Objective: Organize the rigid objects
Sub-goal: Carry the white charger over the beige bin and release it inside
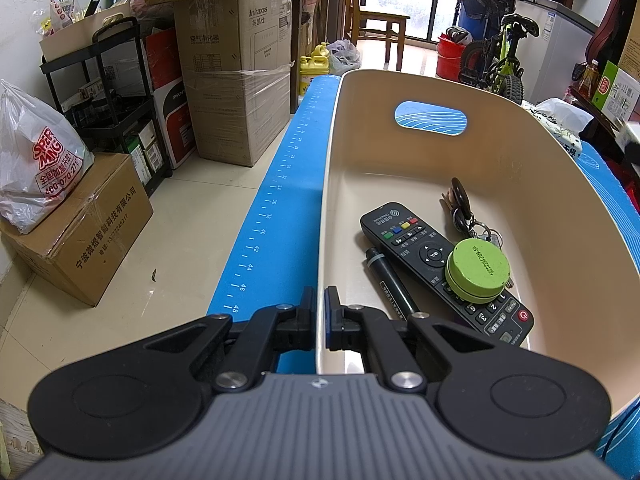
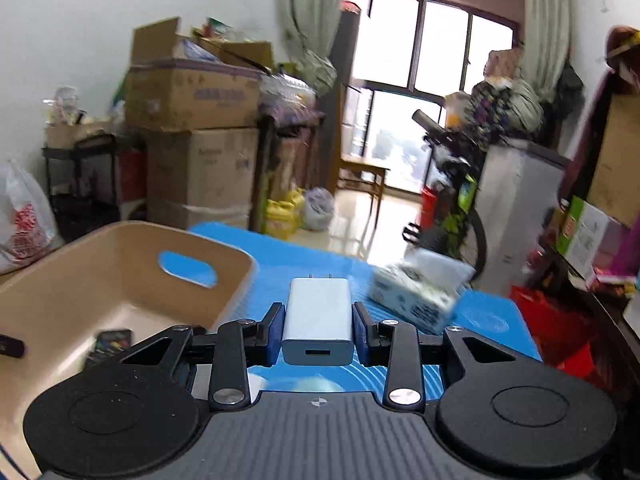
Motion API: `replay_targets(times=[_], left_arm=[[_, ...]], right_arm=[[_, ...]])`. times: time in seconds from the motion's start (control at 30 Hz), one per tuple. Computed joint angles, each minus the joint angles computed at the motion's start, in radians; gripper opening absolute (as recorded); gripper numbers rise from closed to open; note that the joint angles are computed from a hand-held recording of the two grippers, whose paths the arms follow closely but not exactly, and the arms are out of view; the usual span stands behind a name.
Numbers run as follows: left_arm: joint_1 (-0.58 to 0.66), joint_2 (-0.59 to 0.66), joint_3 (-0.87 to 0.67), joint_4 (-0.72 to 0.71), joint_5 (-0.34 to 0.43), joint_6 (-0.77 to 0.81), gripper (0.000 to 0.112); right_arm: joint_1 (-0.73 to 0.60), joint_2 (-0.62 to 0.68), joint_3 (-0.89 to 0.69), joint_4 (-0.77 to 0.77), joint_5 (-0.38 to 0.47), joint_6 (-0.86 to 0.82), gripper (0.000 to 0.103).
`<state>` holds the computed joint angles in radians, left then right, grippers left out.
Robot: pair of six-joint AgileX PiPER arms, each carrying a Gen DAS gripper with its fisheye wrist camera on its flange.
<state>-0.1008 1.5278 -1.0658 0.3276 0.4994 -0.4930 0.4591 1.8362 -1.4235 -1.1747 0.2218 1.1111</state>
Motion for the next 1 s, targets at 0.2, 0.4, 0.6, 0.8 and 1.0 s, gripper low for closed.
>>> replay_targets(times=[0.2, 0.4, 0.6, 0.8, 1.0], left_arm=[[-0.001, 0.001, 0.0, 0.001, 0.0, -0.002, 0.006], [-0.001, 0.001, 0.0, 0.003, 0.0, -0.003, 0.006], [-0.001, 0.001, 0.0, 0.001, 0.0, -0.002, 0.006], [-0.002, 0.001, -0.001, 0.004, 0.0, -0.005, 0.006], [-0.002, 0.002, -0.001, 0.006, 0.001, -0.007, 0.006]], right_arm=[[0.058, 0.036, -0.089, 0.161, 0.001, -0.197, 0.041], [0.114, 0.12, -0.228, 0.474, 0.053, -0.558, 0.041], [0.158, 0.216, -0.375, 0.717, 0.17, -0.848, 0.041], [0.175, 0.303, -0.52, 0.849, 0.317, -1.008, 0.041], [0.166, 0.375, -0.671, 0.987, 0.486, -1.186, 0.042]])
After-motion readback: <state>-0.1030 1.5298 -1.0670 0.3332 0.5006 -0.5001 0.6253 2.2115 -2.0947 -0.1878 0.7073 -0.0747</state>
